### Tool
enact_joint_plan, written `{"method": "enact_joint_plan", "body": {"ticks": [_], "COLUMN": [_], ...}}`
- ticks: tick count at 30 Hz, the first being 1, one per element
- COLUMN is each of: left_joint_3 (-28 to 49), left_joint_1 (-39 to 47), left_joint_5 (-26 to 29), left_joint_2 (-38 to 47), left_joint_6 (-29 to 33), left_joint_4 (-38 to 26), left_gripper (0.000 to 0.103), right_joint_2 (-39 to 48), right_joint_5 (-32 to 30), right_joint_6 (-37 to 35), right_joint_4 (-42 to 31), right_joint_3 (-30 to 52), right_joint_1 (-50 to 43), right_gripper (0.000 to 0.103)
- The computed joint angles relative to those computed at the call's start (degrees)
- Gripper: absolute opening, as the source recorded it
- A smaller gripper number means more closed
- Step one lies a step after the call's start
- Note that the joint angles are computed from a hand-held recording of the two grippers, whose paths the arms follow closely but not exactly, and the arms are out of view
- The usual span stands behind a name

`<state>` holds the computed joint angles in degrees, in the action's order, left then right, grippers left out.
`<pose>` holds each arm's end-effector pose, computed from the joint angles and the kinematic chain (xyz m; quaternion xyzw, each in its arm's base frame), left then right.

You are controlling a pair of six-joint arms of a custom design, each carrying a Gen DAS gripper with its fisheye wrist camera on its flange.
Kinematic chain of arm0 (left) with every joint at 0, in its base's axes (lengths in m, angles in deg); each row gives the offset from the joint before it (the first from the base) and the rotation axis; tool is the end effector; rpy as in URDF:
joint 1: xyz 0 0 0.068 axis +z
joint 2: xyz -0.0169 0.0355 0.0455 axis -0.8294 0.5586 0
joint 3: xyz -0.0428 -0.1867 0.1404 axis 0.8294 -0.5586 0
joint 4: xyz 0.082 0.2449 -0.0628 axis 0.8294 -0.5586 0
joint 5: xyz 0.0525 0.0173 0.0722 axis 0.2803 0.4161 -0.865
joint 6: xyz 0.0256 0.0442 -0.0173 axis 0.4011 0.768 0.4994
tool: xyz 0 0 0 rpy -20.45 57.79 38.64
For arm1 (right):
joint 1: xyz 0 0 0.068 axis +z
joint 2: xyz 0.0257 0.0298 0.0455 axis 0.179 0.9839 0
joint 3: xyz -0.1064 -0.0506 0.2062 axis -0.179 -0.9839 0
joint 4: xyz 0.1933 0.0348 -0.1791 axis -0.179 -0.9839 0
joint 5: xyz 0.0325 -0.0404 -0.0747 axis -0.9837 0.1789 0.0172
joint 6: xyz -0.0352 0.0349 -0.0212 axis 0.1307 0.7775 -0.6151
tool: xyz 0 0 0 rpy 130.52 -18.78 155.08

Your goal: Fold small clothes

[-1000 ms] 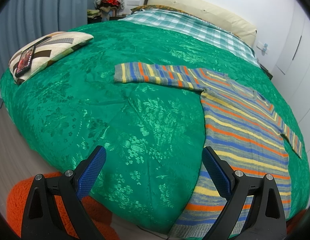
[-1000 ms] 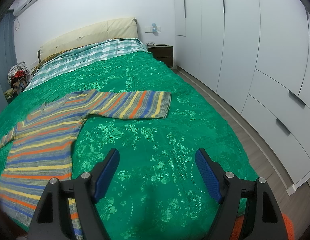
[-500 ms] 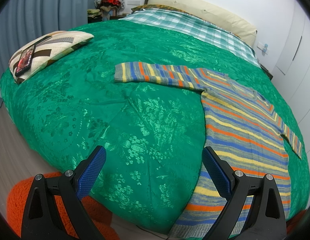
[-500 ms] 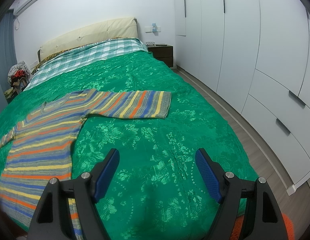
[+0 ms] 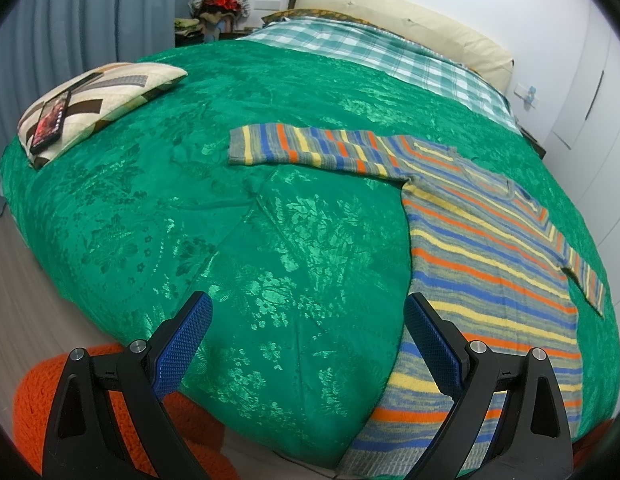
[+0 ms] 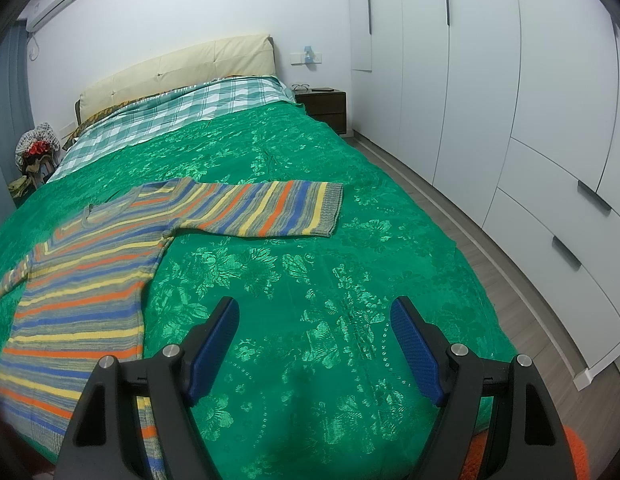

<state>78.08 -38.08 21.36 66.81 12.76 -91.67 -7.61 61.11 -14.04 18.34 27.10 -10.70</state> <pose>0.3875 0.1154 0.2369 -0.0705 0.9301 -0.0645 0.3547 0.2193 -0.0903 0.1956 0.2640 0.8566 -0.1172 0.4274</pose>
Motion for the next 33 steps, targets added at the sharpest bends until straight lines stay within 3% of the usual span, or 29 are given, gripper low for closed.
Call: {"method": "enact_joint_plan", "body": {"ticks": [33], "left_joint_3": [0.5], "left_joint_1": [-0.6], "left_joint_5": [-0.9], "left_joint_2": [0.6], "left_joint_6": [-0.2], "left_joint_4": [-0.6], "left_gripper": [0.097], "right_joint_2": [0.0], "right_joint_5": [0.0], "right_joint_6": [0.0], "right_joint_4": [0.0], "right_joint_3": [0.0], "right_joint_1": [0.0], "right_gripper": [0.078]}}
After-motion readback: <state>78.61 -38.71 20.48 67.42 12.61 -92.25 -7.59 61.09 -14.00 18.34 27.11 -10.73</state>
